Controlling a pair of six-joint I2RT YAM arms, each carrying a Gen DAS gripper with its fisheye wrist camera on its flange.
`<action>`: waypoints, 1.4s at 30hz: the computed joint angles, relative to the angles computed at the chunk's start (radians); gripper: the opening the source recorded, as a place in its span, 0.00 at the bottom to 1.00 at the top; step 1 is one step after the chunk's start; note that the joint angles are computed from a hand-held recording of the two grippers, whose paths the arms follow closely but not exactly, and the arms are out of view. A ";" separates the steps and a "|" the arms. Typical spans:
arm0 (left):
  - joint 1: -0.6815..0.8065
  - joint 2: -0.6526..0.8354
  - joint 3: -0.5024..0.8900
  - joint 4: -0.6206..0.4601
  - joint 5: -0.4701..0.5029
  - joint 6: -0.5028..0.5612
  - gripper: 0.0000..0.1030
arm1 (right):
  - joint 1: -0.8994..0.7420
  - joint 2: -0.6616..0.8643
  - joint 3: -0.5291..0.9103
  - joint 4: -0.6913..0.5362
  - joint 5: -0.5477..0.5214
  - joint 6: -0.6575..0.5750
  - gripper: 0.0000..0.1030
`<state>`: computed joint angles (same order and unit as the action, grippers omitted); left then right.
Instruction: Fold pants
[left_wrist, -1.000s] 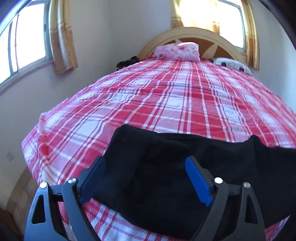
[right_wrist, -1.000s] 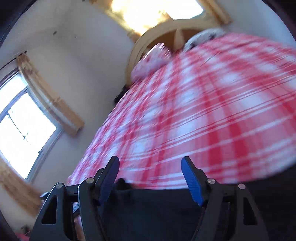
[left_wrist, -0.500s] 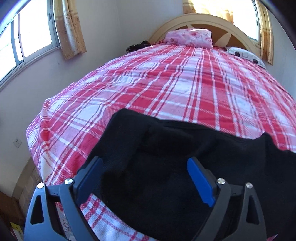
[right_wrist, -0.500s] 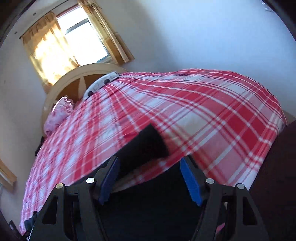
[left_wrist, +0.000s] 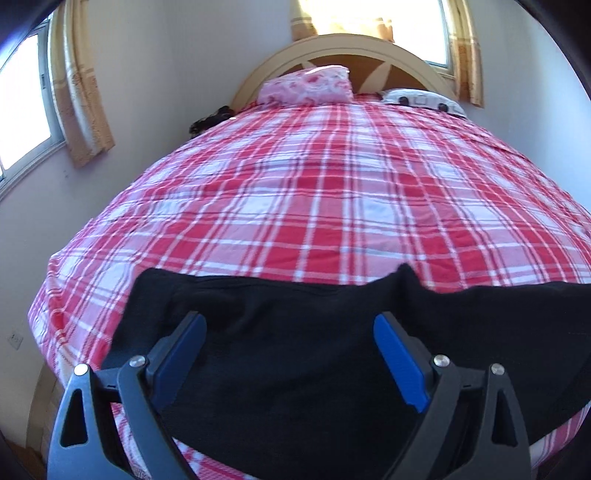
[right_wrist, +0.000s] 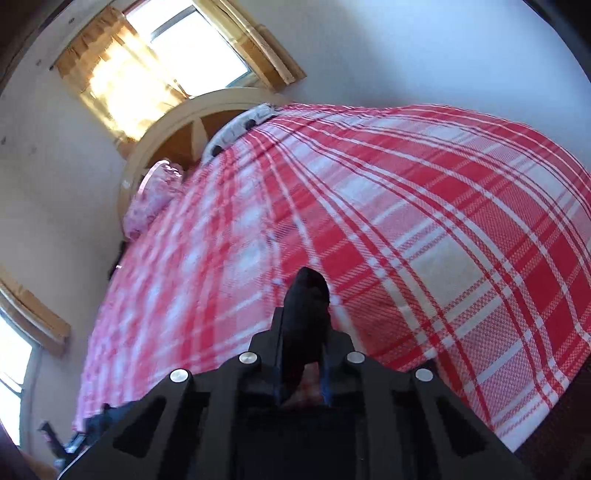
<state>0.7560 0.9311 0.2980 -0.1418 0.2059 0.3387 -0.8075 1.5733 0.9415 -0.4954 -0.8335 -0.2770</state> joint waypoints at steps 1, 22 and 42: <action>-0.020 -0.011 -0.001 -0.008 -0.007 -0.007 0.92 | -0.023 -0.010 0.033 -0.077 -0.050 -0.012 0.16; -0.214 -0.223 -0.050 -0.132 -0.047 -0.044 0.92 | -0.359 0.008 0.034 -0.210 0.005 -0.195 0.32; -0.223 -0.309 -0.040 -0.239 -0.039 -0.042 0.92 | -0.327 -0.105 -0.227 -0.120 0.087 -0.446 0.10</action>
